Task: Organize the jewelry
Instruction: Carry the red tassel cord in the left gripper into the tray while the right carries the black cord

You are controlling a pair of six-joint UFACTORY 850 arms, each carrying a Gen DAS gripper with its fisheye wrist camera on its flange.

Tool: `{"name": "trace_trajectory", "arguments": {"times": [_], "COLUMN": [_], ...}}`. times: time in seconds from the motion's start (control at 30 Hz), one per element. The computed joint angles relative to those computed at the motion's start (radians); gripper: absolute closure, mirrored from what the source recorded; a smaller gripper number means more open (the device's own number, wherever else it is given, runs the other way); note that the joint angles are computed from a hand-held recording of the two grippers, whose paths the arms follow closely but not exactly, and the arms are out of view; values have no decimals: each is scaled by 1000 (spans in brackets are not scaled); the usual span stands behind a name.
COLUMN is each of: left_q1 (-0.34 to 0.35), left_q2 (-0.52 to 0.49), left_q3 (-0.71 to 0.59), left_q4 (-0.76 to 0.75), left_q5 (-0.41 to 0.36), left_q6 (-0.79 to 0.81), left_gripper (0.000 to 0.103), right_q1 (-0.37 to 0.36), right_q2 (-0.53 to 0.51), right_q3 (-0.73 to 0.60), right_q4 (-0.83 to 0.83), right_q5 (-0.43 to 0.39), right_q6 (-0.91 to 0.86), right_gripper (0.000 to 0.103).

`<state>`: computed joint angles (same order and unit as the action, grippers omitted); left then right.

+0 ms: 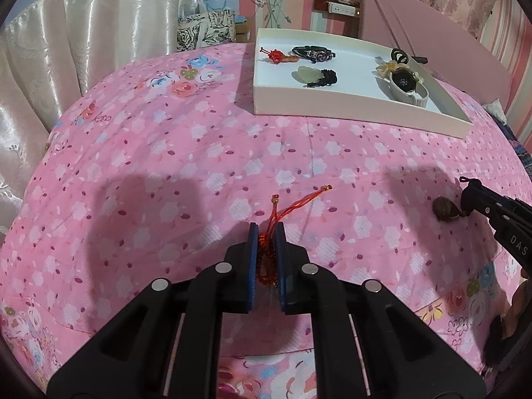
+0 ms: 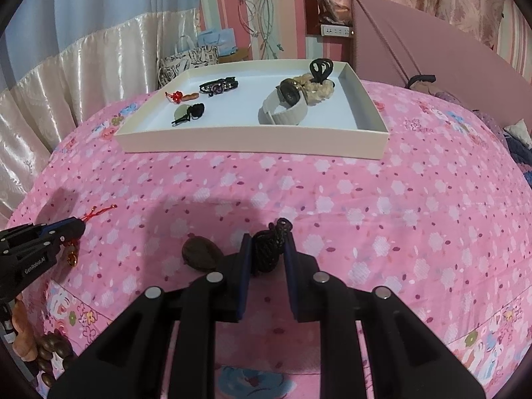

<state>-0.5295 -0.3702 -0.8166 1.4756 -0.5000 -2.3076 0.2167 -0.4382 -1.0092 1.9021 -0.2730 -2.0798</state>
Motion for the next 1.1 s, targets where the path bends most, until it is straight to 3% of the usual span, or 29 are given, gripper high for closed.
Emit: {"name": "trace_trajectory", "arguments": {"times": [0.37,0.7,1.1], "left_q1": [11,39,117], "left_q2": [10,38,-37], "left_q3": [-26,-122,-275], "left_q4": [-69,-61,-5], "left_q5": [2,10,68], "left_q6": [71,177,209], "left_gripper": [96,96,96], "right_q1": [3,-20,1], "right_q2": [13,22,-73], "right_q3": [-13,-123,-300], "right_q4": [4,-192,-219], "right_q5": [7,-28,-64], "right_q6": [-13,219,349], "right_gripper": [84,87,87]}}
